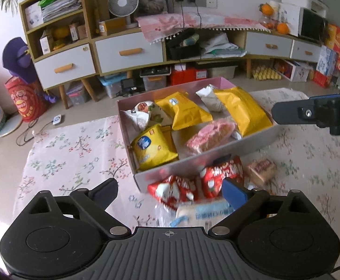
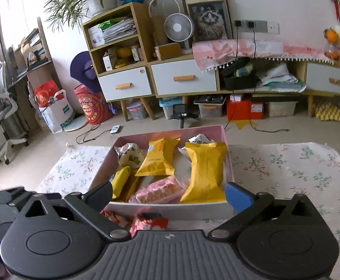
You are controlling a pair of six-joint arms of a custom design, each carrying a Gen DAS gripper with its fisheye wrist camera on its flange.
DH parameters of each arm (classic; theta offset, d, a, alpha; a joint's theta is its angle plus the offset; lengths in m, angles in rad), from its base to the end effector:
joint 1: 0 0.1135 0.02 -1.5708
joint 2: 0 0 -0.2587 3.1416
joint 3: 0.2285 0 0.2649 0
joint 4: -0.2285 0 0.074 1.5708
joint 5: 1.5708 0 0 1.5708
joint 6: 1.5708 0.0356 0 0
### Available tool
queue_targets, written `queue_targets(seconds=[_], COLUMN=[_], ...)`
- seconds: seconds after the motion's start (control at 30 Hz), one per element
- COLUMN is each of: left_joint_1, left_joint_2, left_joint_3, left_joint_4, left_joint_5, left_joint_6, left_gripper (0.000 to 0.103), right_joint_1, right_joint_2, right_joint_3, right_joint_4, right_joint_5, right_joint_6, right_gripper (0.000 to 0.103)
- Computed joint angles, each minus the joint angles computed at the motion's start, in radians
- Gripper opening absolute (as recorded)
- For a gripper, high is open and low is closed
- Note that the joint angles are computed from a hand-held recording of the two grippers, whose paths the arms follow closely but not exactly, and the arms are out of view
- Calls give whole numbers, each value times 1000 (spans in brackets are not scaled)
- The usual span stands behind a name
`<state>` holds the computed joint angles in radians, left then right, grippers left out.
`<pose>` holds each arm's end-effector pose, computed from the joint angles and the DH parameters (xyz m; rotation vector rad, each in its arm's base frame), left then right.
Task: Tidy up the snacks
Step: 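Move both grippers back to the snack pile, then grasp the blue-white wafer packet with the left gripper while the right grasps the beef pastry packet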
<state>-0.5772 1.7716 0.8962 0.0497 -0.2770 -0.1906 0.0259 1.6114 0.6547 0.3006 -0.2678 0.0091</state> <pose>0.3039 -0.1863 0.1278 0.3262 2.3337 -0.0403 0.3137 0.0175 0.1296 -0.1653 2.2118 0.3171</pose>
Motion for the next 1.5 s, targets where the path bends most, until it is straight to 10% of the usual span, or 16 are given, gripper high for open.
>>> queue_targets(seconds=[0.9, 1.5], left_joint_1=[-88, -121], left_joint_2=[-12, 100], left_joint_3=[-187, -113], left_joint_4=[89, 103], left_joint_5=[53, 89], left_joint_6=[-16, 19], left_gripper=[99, 97], right_joint_1=[-7, -12], right_joint_2=[-86, 64], right_joint_3=[-219, -150], right_joint_4=[6, 66], right_joint_5=[61, 78], right_joint_6=[-354, -329], right_gripper=[86, 86])
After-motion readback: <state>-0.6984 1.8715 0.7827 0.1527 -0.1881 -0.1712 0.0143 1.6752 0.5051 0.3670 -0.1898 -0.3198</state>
